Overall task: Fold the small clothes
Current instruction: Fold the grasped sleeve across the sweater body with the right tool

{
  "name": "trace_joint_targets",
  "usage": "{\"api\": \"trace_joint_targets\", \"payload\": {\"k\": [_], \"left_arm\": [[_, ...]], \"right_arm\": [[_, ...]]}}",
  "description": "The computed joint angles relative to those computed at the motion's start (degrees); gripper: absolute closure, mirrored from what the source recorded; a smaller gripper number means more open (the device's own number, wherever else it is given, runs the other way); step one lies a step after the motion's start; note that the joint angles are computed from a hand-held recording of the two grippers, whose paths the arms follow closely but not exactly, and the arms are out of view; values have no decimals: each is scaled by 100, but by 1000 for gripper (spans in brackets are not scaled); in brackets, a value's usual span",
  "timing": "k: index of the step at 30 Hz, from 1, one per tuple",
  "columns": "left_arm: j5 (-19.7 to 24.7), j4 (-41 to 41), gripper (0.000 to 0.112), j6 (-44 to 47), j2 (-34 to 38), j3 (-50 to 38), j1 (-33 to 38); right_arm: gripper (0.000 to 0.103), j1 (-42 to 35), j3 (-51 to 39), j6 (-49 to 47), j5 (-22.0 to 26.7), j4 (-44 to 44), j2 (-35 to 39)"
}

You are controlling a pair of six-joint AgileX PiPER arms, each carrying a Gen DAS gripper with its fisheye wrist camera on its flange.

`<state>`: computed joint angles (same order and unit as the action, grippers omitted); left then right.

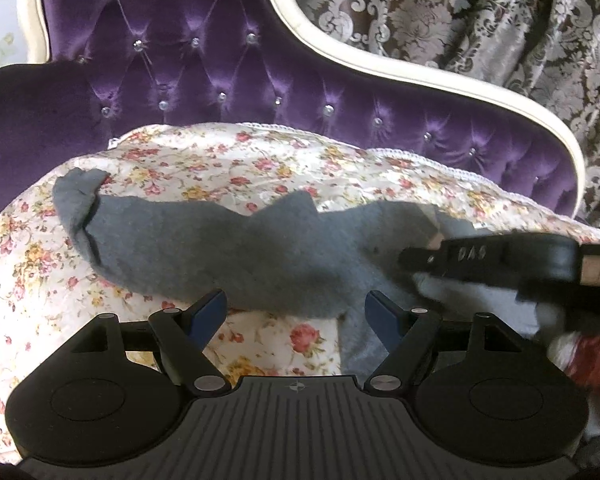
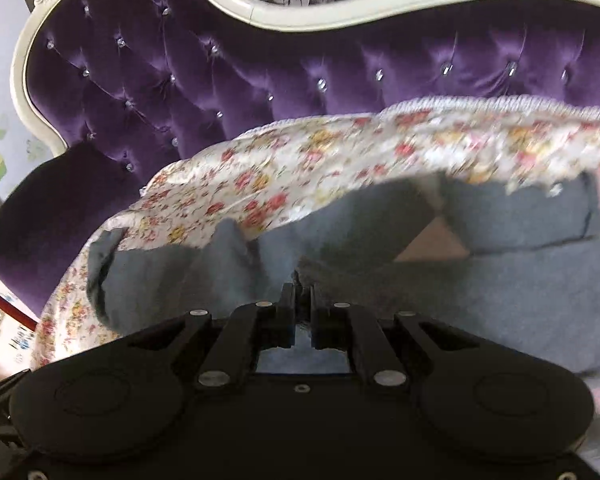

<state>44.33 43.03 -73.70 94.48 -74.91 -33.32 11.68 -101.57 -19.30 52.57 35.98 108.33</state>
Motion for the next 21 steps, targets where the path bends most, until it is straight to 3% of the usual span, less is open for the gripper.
{"api": "trace_joint_targets", "payload": {"k": [2,4,8,10,11,17,21], "left_arm": [[32,55,37,-45,7,-6,13],[-39,76,37,-65,-9,43,49],[-522,-4,37,6,-94,247,181],[-783,-104,37,74,-107,330,234],[-909,-184,37,117,-96,353,252],[-925,-139,37,426,242,136,-14],[-793,60,37,632,631,-83,-277]], "right_arm": [[91,20,161,-178,-65,315,14],[81,-10,174,-488,80,726,101],[75,-165,420,-973,56,1046,-73],[59,-396,533,-1152,61,1184,-221],[56,-562,581,-1231,90,1279,-292],[56,-1895,758,-1581,371,1235,-621],[56,-2860,976,-1701,125,719,-686]]}}
